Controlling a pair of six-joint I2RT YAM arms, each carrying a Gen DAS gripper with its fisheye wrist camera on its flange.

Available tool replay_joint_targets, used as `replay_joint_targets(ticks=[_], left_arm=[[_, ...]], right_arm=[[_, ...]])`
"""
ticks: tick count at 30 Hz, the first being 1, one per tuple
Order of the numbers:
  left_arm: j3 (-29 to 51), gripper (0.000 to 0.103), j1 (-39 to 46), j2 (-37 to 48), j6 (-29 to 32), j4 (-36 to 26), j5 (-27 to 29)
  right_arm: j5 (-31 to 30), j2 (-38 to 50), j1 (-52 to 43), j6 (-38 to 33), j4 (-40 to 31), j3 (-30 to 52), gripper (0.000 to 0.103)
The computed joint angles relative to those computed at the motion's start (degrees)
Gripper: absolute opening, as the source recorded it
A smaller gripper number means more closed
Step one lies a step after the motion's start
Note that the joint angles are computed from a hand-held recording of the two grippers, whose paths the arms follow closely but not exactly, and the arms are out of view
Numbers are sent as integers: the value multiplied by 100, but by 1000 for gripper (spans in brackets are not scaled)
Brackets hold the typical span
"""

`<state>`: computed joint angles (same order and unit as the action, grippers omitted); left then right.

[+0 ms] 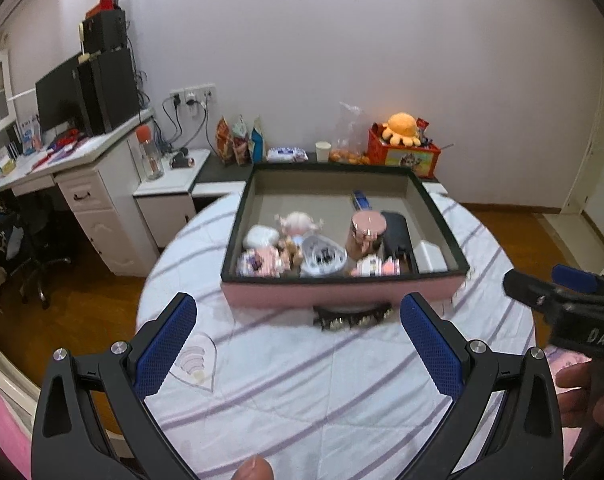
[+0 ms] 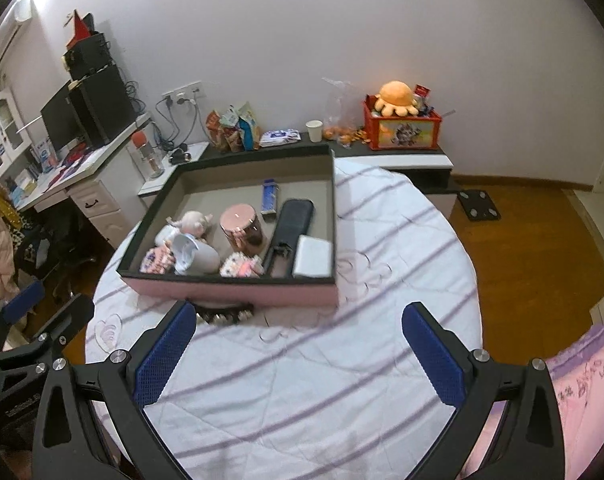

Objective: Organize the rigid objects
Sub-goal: 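Reach the left gripper to the black rhinestone hair clip and grasp it, then lift the hair clip with the left gripper into the box and release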

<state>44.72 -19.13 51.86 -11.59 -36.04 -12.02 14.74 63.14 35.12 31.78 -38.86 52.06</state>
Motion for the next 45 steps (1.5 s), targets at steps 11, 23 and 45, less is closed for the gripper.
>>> replay_joint_targets(ticks=[11, 23, 45], left_arm=[[-564, 103, -45, 1390, 4, 1283, 338], [52, 103, -227, 3423, -355, 2007, 476], [4, 96, -330, 3723, -386, 2321, 273]], right_arm=[[-125, -261, -173, 222, 36, -531, 103], [-585, 287, -783, -203, 453, -573, 103], [-1002, 708, -1171, -419, 833, -589, 103]])
